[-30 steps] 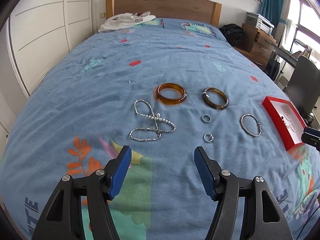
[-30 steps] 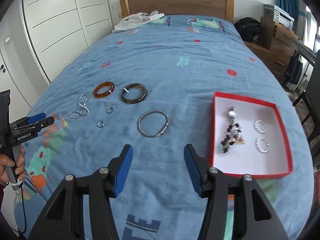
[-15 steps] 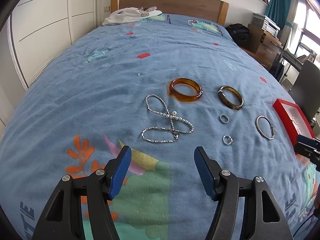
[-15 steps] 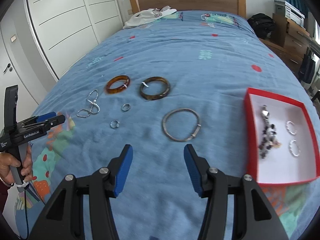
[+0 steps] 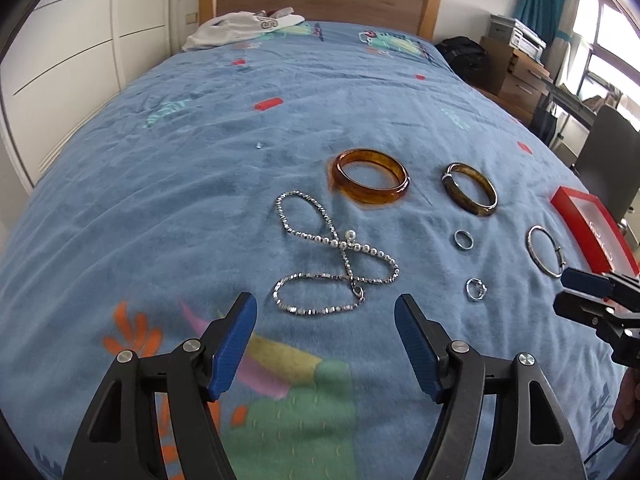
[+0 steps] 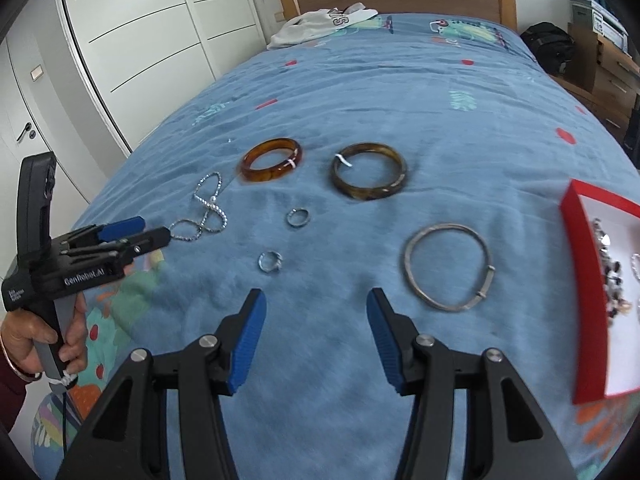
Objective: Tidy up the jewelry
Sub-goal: 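Grasp the rhinestone chain necklace with left tool while right tool grasps a small silver ring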
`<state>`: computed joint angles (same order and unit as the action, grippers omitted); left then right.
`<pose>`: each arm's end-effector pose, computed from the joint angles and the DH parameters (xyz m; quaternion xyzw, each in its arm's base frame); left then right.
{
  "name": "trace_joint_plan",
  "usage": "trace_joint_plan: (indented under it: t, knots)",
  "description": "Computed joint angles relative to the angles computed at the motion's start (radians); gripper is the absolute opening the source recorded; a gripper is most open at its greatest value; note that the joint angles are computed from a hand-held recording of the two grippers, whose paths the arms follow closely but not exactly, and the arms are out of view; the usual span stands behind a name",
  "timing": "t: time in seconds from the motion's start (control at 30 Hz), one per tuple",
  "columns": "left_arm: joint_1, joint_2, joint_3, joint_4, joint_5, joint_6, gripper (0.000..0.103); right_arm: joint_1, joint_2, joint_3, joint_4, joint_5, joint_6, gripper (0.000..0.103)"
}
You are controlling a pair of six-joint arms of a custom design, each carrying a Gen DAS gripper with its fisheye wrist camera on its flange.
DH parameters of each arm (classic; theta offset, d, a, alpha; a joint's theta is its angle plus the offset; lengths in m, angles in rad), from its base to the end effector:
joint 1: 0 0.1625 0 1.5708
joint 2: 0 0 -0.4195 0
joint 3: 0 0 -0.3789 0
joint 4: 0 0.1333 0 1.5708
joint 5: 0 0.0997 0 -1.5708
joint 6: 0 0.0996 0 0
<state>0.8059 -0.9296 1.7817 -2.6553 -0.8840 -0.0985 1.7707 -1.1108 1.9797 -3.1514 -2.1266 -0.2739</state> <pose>-0.2842 -0.5798 0.1615 0.2690 0.8966 -0.2391 0.2581 0.1907 -0.5344 0.2501 0.1186 -0.8986 0.3253 0.2694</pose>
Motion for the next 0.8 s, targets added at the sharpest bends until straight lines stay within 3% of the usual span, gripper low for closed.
trace_joint_plan:
  t: [0.3, 0.53, 0.73, 0.8]
  knots:
    - [0.039, 0.058, -0.057, -0.031, -0.073, 0.088, 0.071, -0.025, 0.086, -0.104, 0.019, 0.047, -0.033, 0.043]
    - [0.054, 0.100, -0.089, -0.017, -0.078, 0.127, 0.067, -0.038, 0.152, -0.189, 0.041, 0.068, -0.059, 0.042]
    - [0.058, 0.107, -0.075, -0.046, -0.073, 0.169, 0.046, -0.058, 0.181, -0.223, 0.067, 0.086, -0.057, 0.042]
    - [0.058, 0.107, -0.072, -0.053, -0.075, 0.181, 0.030, -0.063, 0.189, -0.228, 0.065, 0.090, -0.060, 0.041]
